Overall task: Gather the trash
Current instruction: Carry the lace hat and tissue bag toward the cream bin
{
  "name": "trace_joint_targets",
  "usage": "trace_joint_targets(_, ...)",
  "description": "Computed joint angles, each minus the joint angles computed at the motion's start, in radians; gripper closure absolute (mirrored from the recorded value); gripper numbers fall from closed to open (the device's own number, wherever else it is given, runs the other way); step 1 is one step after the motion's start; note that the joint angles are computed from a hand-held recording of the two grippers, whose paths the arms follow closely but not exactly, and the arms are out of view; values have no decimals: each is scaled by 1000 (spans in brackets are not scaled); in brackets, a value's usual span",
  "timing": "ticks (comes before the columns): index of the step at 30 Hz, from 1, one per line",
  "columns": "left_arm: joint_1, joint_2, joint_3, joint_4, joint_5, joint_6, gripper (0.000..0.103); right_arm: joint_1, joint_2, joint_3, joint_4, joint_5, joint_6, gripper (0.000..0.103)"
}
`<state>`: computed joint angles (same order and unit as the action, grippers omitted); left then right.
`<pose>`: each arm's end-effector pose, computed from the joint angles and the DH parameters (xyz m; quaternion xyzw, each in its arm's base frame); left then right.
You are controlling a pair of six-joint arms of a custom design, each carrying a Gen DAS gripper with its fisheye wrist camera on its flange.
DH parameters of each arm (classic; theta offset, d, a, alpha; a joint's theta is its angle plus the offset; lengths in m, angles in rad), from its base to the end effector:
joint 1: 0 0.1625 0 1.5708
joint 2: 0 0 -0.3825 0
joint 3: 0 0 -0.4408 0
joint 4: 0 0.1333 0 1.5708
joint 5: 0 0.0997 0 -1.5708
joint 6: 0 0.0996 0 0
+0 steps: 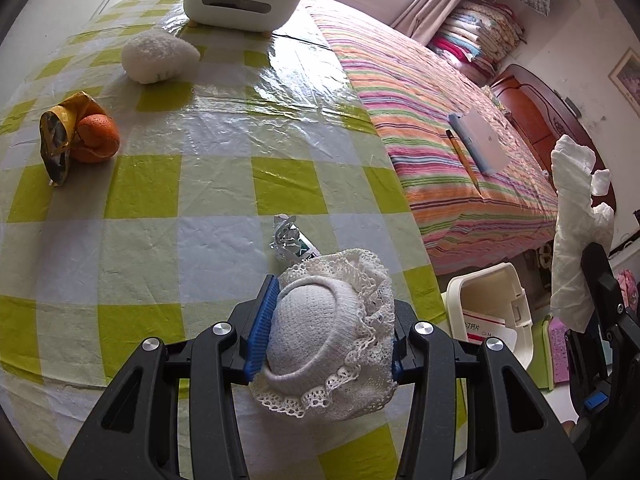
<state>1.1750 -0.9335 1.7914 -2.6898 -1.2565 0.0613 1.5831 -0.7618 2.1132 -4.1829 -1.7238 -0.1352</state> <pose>-0.0941 -0.6507 0.0707 0.2020 0.9584 -0.1526 0.1316 0.1242 -0.4954 0.0612 0.0144 -0.8066 0.5828 0.0977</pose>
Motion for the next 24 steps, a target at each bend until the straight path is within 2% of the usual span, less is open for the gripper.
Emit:
trace_joint_targets(3,-11,7,6,-3,-8,7,59,-11,-11,23,-46,-16,12,81)
trace_joint_targets(8,-26,18,12,4,-21,14,59,-15,-14,49,-135,-84,8,81)
trace_joint_targets(17,-46,30,27,9,-35,25,59,-47,-27,101,-247,-108,52,81)
trace_joint_targets(24,-67,28,48,-4,-77,42,59,-59,-27,116,-317,-187,74,79)
